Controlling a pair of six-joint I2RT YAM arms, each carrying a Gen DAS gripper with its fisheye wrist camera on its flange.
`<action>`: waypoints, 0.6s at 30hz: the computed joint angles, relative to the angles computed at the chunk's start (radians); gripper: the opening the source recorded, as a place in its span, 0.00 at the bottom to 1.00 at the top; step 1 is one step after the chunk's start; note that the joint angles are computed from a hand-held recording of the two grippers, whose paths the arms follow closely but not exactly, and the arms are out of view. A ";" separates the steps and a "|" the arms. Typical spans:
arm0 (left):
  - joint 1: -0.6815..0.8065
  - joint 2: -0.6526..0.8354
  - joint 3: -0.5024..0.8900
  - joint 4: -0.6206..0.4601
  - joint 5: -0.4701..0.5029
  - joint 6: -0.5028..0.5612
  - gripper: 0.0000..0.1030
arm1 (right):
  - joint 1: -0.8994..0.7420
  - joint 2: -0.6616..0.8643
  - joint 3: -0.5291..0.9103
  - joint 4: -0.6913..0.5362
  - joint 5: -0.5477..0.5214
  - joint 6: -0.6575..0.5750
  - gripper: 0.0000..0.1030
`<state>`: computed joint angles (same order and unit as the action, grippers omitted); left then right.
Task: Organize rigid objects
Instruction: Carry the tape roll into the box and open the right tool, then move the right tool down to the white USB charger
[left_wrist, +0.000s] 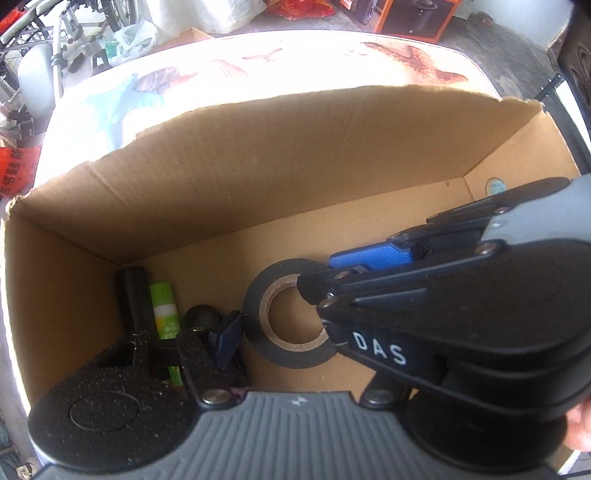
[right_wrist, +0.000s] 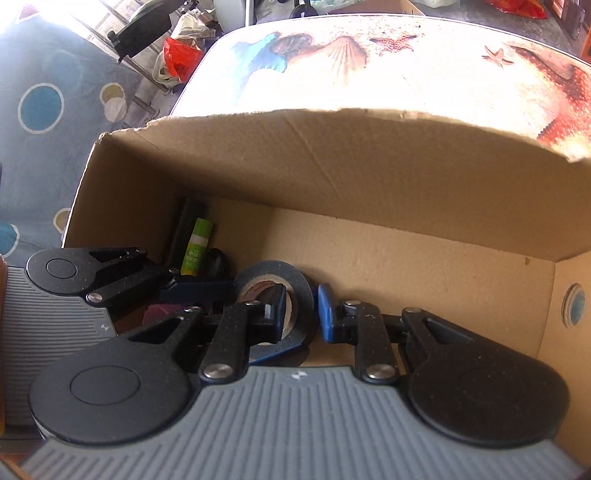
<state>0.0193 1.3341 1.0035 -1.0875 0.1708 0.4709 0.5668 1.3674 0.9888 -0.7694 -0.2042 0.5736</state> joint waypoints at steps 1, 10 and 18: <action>0.007 0.005 0.003 0.012 0.004 -0.008 0.65 | 0.001 0.012 0.004 0.018 0.010 0.005 0.19; 0.130 -0.039 0.057 -0.027 0.102 -0.003 0.65 | -0.070 -0.092 -0.114 0.232 -0.062 0.122 0.29; 0.164 -0.249 0.127 -0.211 0.191 0.068 0.70 | -0.055 -0.482 -0.119 0.027 0.002 0.174 0.41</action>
<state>0.1834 1.0848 1.1306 -1.2989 0.3619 0.5386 0.5117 0.8853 0.8701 -0.7423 -0.2026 0.7471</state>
